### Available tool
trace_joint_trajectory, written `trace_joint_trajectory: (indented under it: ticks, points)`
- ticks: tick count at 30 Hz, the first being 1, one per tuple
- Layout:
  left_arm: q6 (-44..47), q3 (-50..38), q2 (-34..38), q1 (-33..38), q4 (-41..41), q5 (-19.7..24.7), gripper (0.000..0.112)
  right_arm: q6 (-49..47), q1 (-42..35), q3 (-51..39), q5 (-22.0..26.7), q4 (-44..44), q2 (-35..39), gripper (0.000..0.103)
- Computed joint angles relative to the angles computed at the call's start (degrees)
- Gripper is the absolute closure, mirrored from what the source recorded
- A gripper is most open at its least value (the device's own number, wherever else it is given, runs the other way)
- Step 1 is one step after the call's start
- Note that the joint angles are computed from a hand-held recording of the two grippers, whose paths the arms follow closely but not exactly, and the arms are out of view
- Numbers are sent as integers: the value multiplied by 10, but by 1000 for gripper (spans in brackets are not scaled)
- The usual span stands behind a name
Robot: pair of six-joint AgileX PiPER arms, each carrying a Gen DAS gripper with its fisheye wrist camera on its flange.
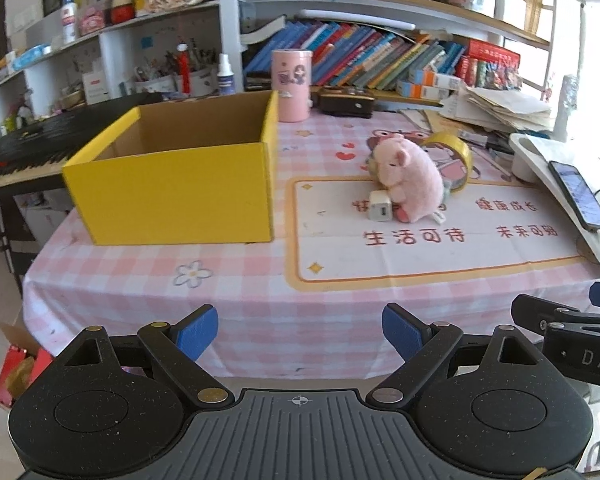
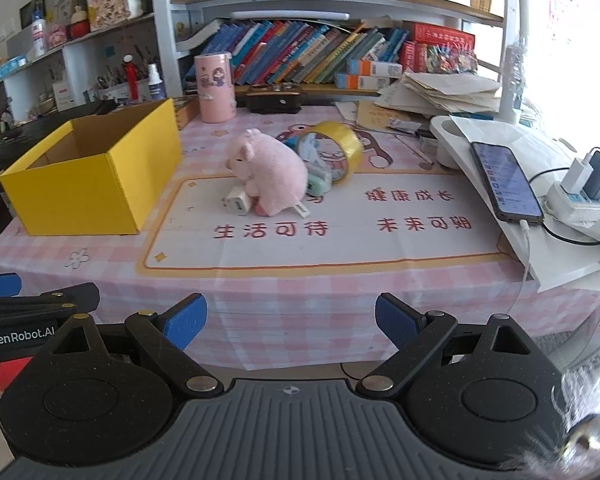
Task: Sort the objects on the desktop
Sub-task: 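Move both tools toward the pink plush pig and tape roll, then grasp the pink plush pig with the left tool while the right tool grasps the yellow tape roll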
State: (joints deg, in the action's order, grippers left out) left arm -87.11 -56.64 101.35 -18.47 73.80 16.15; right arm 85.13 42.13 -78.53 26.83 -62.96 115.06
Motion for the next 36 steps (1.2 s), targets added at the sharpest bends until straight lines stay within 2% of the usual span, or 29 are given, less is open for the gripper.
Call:
trace_joint_trajectory:
  ticks: [2,6,14,21,28,36]
  points:
    - [43,-19,12,-6,-38,0,21,-16,-11,-4,0,15,2,13]
    - [63,-52,38,-19,-57,11,21,-54,-30,-13,-7,48,7,13]
    - [163,-133,97,-34,-180,31,21,-167,-77,-42,-31,133,30,13]
    - [224,-235,161,-52,-256,52,21,-333,-135,-92,-56,257,62,15]
    - [268,-378,243,-68,-329,115,21,-560,-193,-179,-59,433,114,16]
    - [300,-571,344,-83,-377,224,21,-799,-250,-288,-37,630,177,18]
